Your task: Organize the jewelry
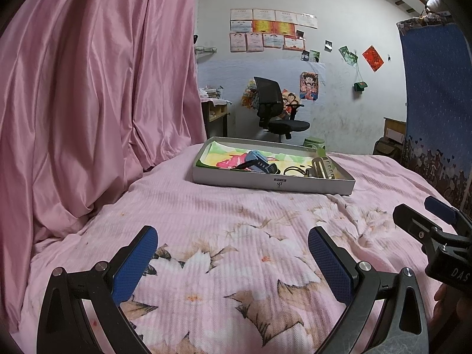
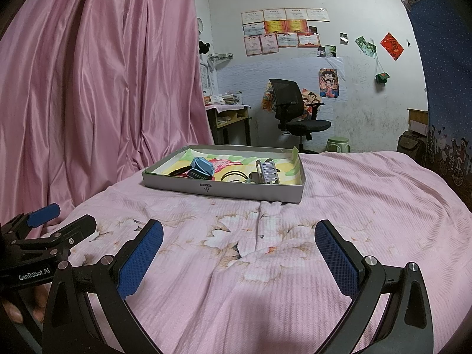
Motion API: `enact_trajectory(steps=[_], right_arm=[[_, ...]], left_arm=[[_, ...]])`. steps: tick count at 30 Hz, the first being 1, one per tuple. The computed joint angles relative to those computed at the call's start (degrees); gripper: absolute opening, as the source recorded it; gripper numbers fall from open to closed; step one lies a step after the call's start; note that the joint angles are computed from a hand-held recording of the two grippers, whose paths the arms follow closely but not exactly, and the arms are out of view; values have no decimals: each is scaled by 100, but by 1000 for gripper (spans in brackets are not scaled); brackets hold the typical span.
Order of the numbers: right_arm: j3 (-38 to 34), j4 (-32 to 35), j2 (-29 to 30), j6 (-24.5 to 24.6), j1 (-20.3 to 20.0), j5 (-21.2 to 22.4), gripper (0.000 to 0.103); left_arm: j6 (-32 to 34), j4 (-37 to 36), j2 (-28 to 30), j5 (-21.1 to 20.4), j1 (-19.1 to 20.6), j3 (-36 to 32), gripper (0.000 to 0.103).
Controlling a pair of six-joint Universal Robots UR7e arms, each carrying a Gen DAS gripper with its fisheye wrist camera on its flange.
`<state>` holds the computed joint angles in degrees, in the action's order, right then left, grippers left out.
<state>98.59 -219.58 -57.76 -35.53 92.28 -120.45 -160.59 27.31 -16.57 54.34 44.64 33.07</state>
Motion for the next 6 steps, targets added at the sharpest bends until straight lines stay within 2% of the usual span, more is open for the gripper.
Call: enact_trajectory(steps=[6], right_arm=[[-8, 7, 6, 2, 2, -2, 101]], left_arm=[[-32, -5, -130, -36, 9, 163, 103]])
